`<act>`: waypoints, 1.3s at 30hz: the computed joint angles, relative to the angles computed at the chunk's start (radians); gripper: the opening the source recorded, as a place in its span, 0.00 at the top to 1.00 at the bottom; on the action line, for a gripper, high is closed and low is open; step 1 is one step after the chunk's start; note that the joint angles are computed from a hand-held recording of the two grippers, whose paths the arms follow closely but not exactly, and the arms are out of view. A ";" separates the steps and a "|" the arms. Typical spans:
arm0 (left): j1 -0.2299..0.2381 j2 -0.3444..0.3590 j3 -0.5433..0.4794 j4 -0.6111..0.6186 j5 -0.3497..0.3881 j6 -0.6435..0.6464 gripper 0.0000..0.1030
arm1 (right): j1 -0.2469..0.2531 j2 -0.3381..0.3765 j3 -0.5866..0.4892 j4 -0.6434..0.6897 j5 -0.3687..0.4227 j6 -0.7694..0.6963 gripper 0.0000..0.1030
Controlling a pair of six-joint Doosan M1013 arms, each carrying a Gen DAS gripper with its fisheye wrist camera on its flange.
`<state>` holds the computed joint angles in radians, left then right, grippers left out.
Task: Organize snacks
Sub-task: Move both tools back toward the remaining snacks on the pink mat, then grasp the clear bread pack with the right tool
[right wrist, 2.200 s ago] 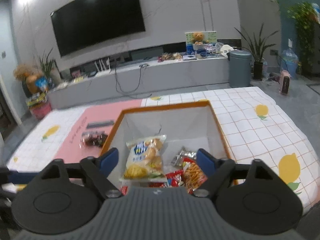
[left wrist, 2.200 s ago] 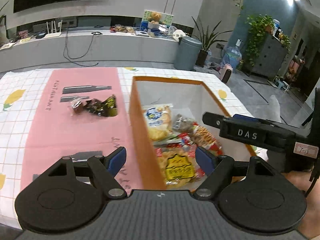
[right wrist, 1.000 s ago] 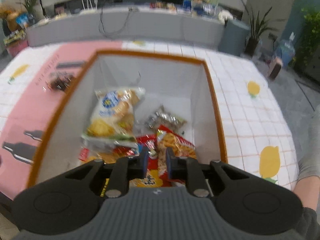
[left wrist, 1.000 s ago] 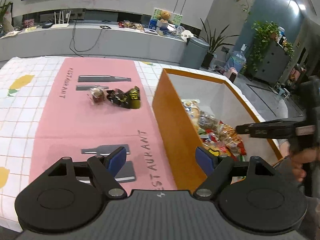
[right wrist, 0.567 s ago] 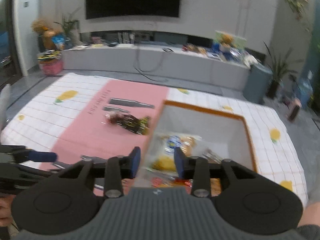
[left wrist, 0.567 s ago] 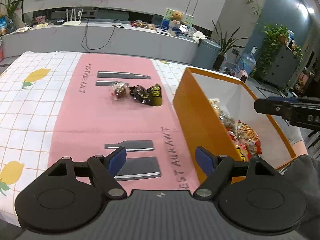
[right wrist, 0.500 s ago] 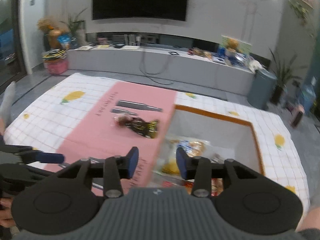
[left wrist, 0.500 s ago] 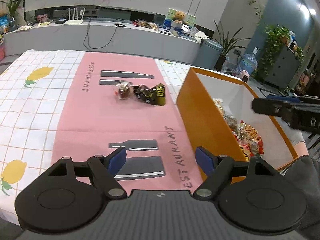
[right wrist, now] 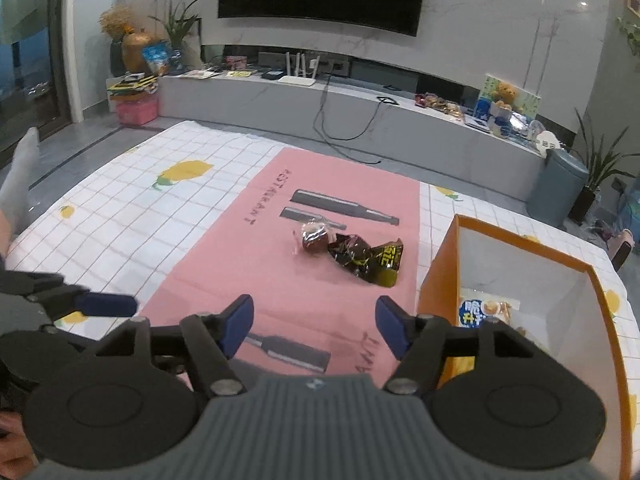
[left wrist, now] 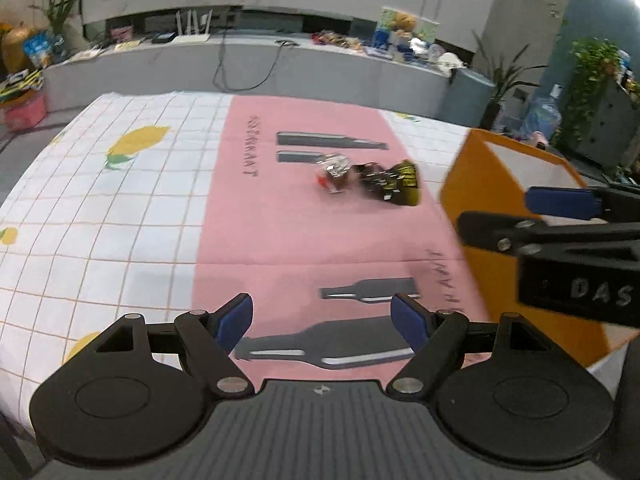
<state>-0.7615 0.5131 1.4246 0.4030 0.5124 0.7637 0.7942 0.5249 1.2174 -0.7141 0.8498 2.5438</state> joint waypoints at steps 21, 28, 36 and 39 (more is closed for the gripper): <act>0.069 0.094 -0.129 -0.155 0.059 0.077 0.11 | -0.096 0.131 -0.117 0.042 -0.035 0.221 0.18; 0.077 0.109 -0.153 -0.156 0.080 0.045 0.11 | -0.118 0.201 -0.194 0.020 -0.024 0.267 0.08; 0.063 0.095 -0.143 -0.077 0.074 -0.013 0.11 | -0.138 0.292 -0.303 0.035 0.033 0.314 0.07; 0.067 0.093 -0.141 -0.095 0.067 -0.012 0.11 | -0.140 0.322 -0.336 0.035 0.058 0.328 0.03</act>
<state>-0.6947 0.6061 1.2839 0.3076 0.5790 0.7521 0.6539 0.8472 0.8818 -0.6795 0.9080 2.8720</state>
